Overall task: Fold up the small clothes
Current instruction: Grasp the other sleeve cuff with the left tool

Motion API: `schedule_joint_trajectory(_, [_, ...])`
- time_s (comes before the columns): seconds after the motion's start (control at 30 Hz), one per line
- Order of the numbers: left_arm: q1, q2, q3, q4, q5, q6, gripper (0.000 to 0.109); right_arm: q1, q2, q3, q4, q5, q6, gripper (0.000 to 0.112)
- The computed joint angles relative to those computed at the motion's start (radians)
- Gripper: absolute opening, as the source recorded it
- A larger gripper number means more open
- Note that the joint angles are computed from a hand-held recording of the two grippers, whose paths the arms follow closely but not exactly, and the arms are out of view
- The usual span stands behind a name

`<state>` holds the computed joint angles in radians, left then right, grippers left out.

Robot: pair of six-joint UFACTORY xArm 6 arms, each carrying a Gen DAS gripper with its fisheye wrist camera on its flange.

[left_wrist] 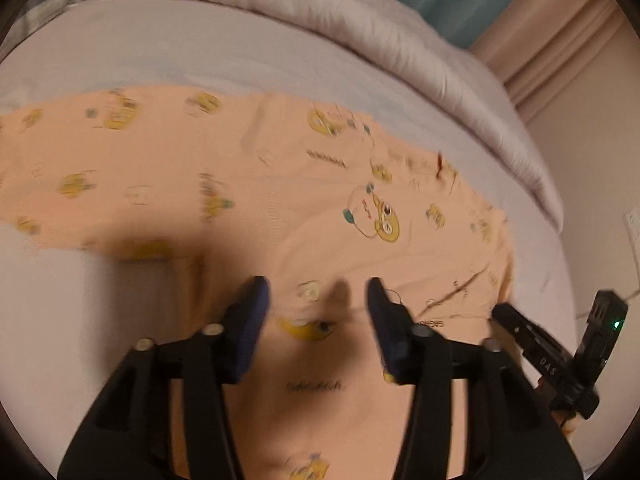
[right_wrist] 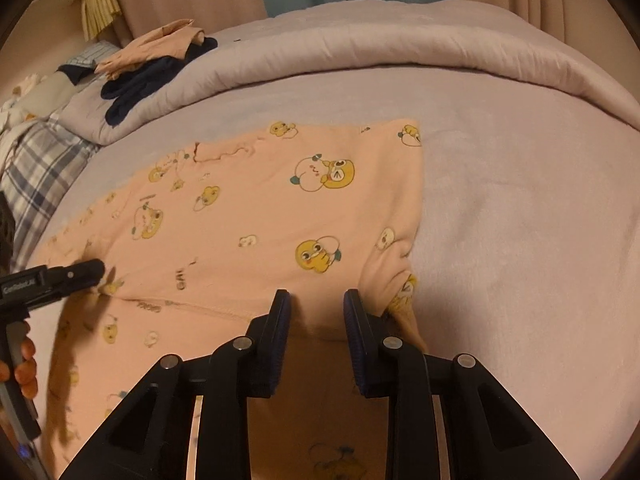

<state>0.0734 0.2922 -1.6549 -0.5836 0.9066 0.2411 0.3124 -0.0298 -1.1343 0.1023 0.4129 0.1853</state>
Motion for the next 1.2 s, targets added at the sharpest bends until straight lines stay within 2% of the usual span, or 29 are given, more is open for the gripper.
schedule_joint_trajectory(0.07, [0.032,-0.051,0.059,-0.021,-0.04,0.003,0.072,0.013,-0.044,0.038,0.03,-0.033,-0.045,0.029])
schedule_joint_trajectory(0.23, [0.162,-0.083,0.096,-0.07,-0.042,-0.058,0.072,0.051,-0.119,0.094,0.091,-0.067,-0.102,0.032])
schedule_joint_trajectory(0.4, [0.281,-0.049,0.074,-0.105,-0.06,-0.161,0.072,0.089,-0.135,0.105,0.153,-0.087,-0.16,0.032])
schedule_joint_trajectory(0.53, [0.346,0.02,-0.009,-0.148,-0.038,-0.217,0.072,0.122,-0.102,0.068,0.165,-0.079,-0.193,0.032])
schedule_joint_trajectory(0.7, [0.381,0.115,-0.11,-0.199,-0.03,-0.28,0.072,0.156,-0.066,0.033,0.143,-0.063,-0.19,0.032])
schedule_joint_trajectory(0.9, [0.406,0.242,-0.274,-0.255,-0.061,-0.351,0.072,0.174,-0.039,0.006,0.101,-0.043,-0.175,0.032])
schedule_joint_trajectory(1.13, [0.429,0.347,-0.439,-0.173,-0.05,-0.484,0.069,0.177,-0.029,-0.001,0.055,-0.03,-0.149,0.032])
schedule_joint_trajectory(1.2, [0.432,0.357,-0.461,-0.133,-0.044,-0.508,0.061,0.175,-0.029,0.002,0.063,-0.032,-0.15,0.032])
